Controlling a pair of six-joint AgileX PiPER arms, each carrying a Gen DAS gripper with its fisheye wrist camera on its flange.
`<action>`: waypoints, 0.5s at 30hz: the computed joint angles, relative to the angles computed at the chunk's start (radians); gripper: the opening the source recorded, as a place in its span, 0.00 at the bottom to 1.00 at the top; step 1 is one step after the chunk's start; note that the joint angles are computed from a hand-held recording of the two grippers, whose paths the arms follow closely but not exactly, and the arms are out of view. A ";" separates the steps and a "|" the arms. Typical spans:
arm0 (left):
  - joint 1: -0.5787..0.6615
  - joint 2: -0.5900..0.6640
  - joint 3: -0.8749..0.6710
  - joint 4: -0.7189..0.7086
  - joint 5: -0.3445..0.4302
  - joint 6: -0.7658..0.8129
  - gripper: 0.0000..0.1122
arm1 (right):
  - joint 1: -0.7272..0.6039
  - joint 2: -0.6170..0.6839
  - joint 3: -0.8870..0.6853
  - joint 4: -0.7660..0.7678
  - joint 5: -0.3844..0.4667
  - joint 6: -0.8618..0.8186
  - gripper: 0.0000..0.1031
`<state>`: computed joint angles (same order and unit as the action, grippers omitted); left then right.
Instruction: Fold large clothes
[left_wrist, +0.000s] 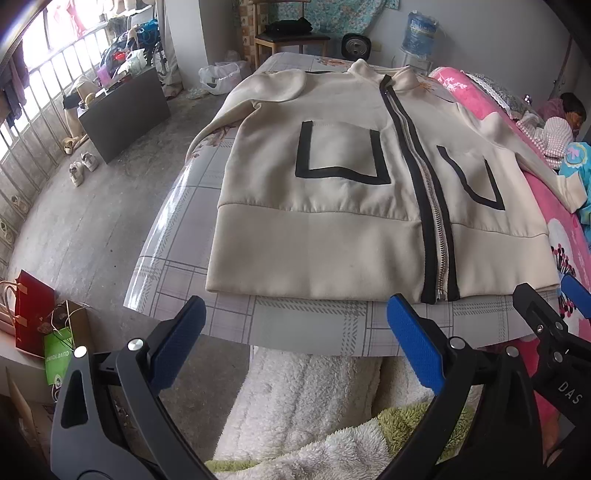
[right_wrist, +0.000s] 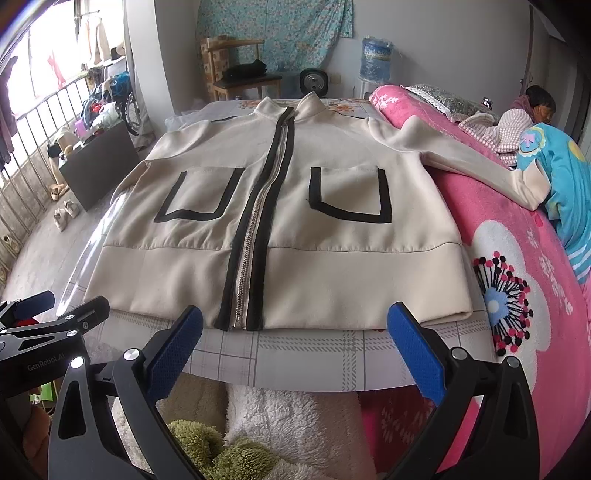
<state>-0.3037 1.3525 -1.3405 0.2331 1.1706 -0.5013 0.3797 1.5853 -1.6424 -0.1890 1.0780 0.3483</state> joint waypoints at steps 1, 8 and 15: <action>0.000 0.000 0.001 0.001 0.000 -0.001 0.85 | 0.000 -0.002 0.002 0.000 -0.001 0.001 0.95; 0.001 -0.003 0.006 0.001 -0.004 -0.004 0.85 | -0.007 -0.008 0.011 -0.004 0.002 0.012 0.95; 0.028 0.017 -0.021 -0.012 -0.019 0.037 0.85 | -0.034 0.033 -0.053 0.021 0.015 0.008 0.95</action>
